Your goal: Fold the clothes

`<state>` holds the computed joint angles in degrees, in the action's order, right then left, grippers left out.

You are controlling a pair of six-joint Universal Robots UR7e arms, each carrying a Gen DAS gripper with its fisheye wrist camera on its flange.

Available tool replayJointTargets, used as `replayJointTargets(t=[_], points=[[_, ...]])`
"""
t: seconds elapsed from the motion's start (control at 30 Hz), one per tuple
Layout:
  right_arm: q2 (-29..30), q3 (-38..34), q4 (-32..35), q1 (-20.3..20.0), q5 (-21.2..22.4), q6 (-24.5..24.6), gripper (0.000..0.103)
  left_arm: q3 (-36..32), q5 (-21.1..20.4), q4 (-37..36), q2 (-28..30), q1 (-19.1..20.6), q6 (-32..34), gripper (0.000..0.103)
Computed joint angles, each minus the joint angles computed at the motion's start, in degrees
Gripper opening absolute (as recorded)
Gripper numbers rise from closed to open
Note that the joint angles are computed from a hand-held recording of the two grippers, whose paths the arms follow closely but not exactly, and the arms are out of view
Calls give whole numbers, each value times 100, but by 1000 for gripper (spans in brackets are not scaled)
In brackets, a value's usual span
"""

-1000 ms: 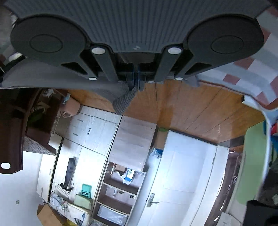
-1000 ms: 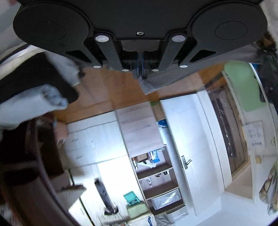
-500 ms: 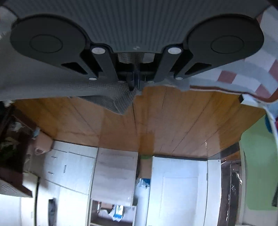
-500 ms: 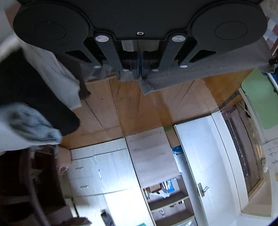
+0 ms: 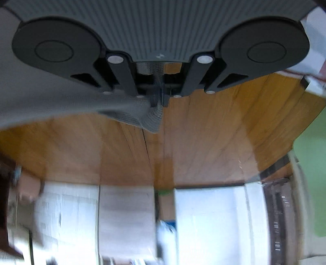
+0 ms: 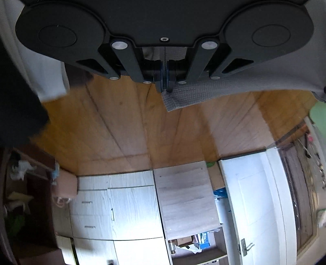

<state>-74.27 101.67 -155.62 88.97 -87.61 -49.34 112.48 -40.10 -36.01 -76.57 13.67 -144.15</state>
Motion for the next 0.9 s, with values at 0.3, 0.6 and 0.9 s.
replayJointTargets(t=[0.3, 0.6, 0.9], points=[[-81, 292, 629, -53, -955, 701, 28, 1323, -1812, -2771, -673, -587, -961, 60], [-2331, 1870, 1290, -1145, -454, 316, 45, 1453, -2668, -3236, -647, -1635, -2296, 63], [-2834, 1619, 2407, -1783, -136, 1209, 49, 1751, -2119, -4624, -674, -1954, -1822, 64]])
